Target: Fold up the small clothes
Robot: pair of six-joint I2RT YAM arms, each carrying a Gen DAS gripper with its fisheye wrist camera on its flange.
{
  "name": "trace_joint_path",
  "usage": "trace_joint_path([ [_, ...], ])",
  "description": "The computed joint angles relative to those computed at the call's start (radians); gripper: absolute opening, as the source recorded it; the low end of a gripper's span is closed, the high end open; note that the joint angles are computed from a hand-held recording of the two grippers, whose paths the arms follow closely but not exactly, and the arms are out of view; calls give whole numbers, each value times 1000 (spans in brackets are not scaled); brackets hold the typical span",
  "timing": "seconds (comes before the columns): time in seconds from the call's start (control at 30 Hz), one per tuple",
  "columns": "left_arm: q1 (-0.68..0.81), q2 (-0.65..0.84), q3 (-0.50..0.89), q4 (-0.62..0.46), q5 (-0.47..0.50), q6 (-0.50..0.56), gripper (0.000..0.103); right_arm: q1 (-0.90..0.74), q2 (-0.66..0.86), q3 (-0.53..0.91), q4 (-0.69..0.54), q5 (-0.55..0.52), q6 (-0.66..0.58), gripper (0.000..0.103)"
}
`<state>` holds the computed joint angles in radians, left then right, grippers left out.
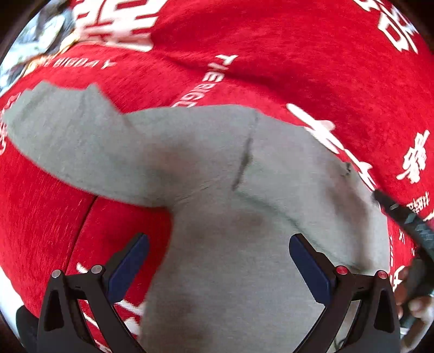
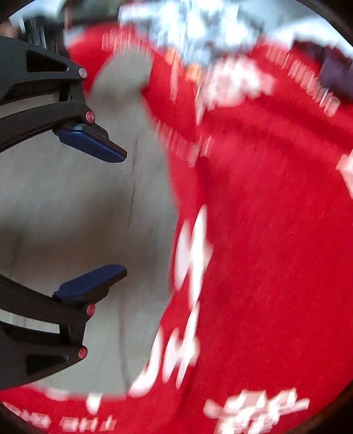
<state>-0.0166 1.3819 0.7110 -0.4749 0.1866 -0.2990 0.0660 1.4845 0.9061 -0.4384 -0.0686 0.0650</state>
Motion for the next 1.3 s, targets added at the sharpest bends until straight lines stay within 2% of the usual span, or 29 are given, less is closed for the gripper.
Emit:
trace_joint_path([
  [0.1,-100,36,61,14,-26,-27,103,-147,3,-28,1,-83,-12,80],
  [0.23,-262,158,166,55,-68,-45,103,-303,38,-31,-35,-88,-93,80],
  [0.3,-322,260,241,56,-70,-30,103,-325,79,-22,-49,-2,-121,80],
  [0.33,-353,330,293,38,-111,-22,103,-329,80,-37,-24,49,-141,80],
  [0.43,-390,453,357,-9,-262,-24,103,-315,45,-65,4,104,-155,80],
  [0.5,-386,406,286,68,-284,5,103,-275,5,-85,24,146,-161,80],
  [0.57,-379,376,254,74,-289,18,103,-240,-17,-101,45,142,-189,80],
  [0.67,-377,354,227,88,-298,35,103,-195,63,-79,68,161,-186,82],
  [0.77,-379,350,231,74,-300,30,103,-253,109,-64,99,78,-113,91],
  [0.83,-380,350,234,68,-306,29,103,-244,104,-29,40,92,-89,91],
  [0.97,-390,328,202,90,-323,19,103,-186,-64,-111,52,19,-104,91],
  [1.07,-399,307,182,89,-328,6,103,-90,-57,-126,19,-4,-91,91],
  [1.13,-397,296,173,62,-366,-14,101,-14,-1,-125,26,30,-77,91],
  [1.23,-294,220,108,72,-232,0,101,51,49,-125,72,124,-32,97],
  [1.3,-239,164,80,53,-249,12,101,64,45,-99,27,130,3,97],
])
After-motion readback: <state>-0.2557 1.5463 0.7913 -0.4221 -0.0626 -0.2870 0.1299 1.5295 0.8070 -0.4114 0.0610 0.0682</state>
